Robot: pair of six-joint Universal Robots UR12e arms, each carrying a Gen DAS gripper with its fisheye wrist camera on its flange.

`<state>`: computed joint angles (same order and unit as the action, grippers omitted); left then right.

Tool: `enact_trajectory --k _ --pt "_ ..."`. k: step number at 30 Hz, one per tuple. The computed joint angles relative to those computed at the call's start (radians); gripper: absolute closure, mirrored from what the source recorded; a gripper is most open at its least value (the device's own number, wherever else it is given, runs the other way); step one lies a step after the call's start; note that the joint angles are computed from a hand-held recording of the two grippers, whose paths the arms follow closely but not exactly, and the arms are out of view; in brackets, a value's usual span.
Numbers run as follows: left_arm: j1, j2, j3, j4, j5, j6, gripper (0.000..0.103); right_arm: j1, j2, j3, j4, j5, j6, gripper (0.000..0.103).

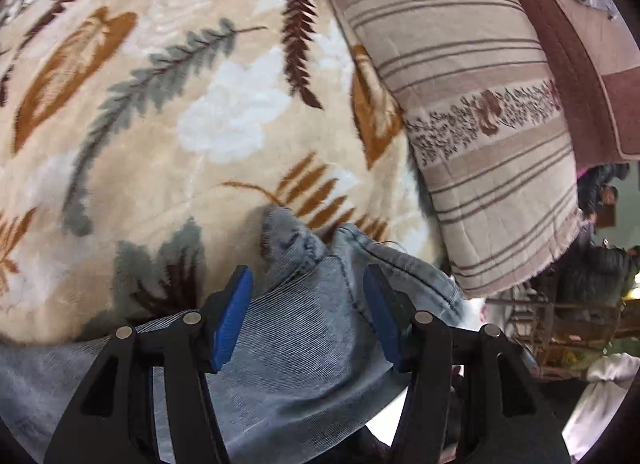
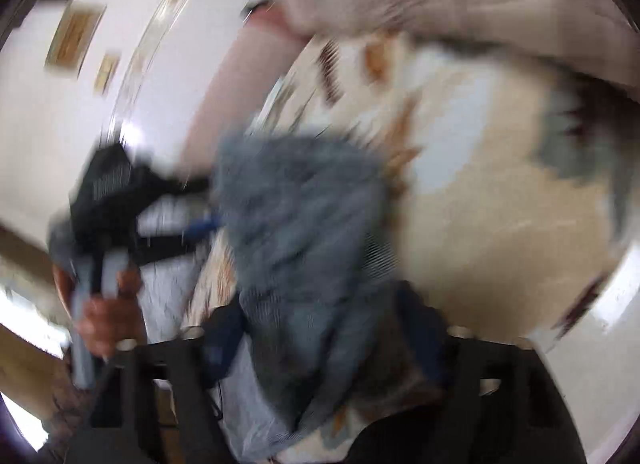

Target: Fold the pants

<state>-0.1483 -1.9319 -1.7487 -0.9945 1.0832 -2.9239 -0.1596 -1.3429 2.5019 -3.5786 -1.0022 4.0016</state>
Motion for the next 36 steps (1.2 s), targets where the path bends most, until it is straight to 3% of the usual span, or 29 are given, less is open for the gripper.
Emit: enact_trajectory --k 2,5,6,9,11,12,13,14,15,16,18,20,23,24,26,28,30,31,34,36 --pt "-0.006 -0.022 0.024 -0.038 -0.024 0.038 0.042 -0.042 0.02 0.028 -0.028 0.059 0.029 0.038" --pt "-0.027 -0.055 0.062 -0.089 -0.018 0.096 0.039 -0.088 0.114 0.054 -0.278 0.208 0.159 0.033" --pt "-0.035 -0.062 0.07 -0.094 0.0 0.115 0.037 -0.085 0.14 0.044 -0.309 0.241 0.164 0.023" --pt "-0.059 -0.093 0.097 -0.115 0.091 0.159 0.037 -0.061 0.171 0.018 -0.296 0.297 0.124 0.021" --pt "-0.049 -0.116 0.123 -0.224 0.037 0.206 0.038 -0.048 0.211 0.009 -0.384 0.291 0.165 0.024" --pt "-0.043 -0.116 0.123 -0.254 -0.002 0.241 0.038 -0.052 0.258 -0.001 -0.489 0.302 0.241 0.032" --pt "-0.042 -0.108 0.112 -0.246 -0.024 0.272 0.046 -0.061 0.303 -0.016 -0.583 0.331 0.332 0.038" --pt "-0.043 -0.09 0.089 -0.203 -0.044 0.308 0.054 -0.067 0.333 -0.033 -0.636 0.348 0.389 0.063" --pt "-0.044 -0.081 0.081 -0.19 -0.055 0.326 0.071 -0.069 0.346 -0.043 -0.647 0.354 0.403 0.085" --pt "-0.045 -0.073 0.075 -0.177 -0.061 0.335 0.085 -0.071 0.338 -0.047 -0.615 0.353 0.376 0.086" --pt "-0.04 -0.045 0.046 -0.103 -0.066 0.342 0.09 -0.071 0.264 -0.046 -0.438 0.321 0.202 0.086" --pt "-0.025 -0.013 0.009 -0.009 -0.069 0.348 0.091 -0.039 0.147 -0.041 -0.262 0.211 -0.007 0.086" --pt "0.007 0.022 -0.031 0.079 -0.055 0.341 0.09 0.079 -0.015 -0.06 -0.066 -0.038 -0.321 0.086" --pt "0.013 0.027 -0.042 0.097 -0.043 0.336 0.09 0.142 -0.056 -0.08 -0.011 -0.143 -0.426 0.086" --pt "0.036 0.045 -0.079 0.154 0.027 0.291 0.087 0.223 -0.1 -0.114 0.098 -0.266 -0.635 0.086" --pt "0.053 0.048 -0.097 0.178 0.1 0.237 0.08 0.315 -0.103 -0.151 0.165 -0.373 -0.783 0.085" --pt "0.087 0.054 -0.118 0.168 0.18 0.163 0.08 0.384 -0.091 -0.176 0.215 -0.399 -0.882 0.082" --pt "0.109 0.057 -0.127 0.147 0.201 0.13 0.074 0.415 -0.083 -0.187 0.238 -0.406 -0.918 0.082" --pt "0.171 0.081 -0.168 0.137 0.236 0.053 0.067 0.505 -0.066 -0.229 0.412 -0.362 -1.02 0.078" --pt "0.218 0.113 -0.208 0.16 0.259 0.0 0.067 0.533 -0.065 -0.235 0.483 -0.318 -1.056 0.066"
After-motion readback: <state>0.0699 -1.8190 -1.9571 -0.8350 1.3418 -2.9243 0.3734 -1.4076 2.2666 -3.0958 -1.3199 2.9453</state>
